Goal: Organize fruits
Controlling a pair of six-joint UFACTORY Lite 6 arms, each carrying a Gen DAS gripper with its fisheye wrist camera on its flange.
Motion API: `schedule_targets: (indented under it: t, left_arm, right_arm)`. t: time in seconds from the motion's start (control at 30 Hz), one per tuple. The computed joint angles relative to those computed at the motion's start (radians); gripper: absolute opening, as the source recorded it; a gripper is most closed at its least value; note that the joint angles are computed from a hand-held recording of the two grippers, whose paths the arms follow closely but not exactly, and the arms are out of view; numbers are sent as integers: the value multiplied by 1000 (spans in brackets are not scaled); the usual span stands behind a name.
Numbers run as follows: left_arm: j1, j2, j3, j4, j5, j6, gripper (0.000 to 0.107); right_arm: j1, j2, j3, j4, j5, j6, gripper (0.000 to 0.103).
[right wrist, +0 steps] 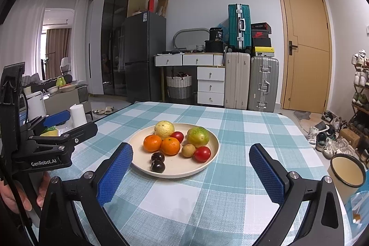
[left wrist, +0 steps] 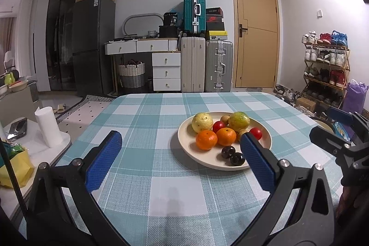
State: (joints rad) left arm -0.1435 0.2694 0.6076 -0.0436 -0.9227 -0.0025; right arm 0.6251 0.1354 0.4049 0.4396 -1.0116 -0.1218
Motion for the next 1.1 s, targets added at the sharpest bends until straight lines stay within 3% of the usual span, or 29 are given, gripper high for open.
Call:
schedule_targets:
  t: [1.1]
  left_arm:
    - [21, -3, -4, 21, -4, -5, 102]
  right_arm:
    - [0, 3, 0, -1, -3, 2, 103]
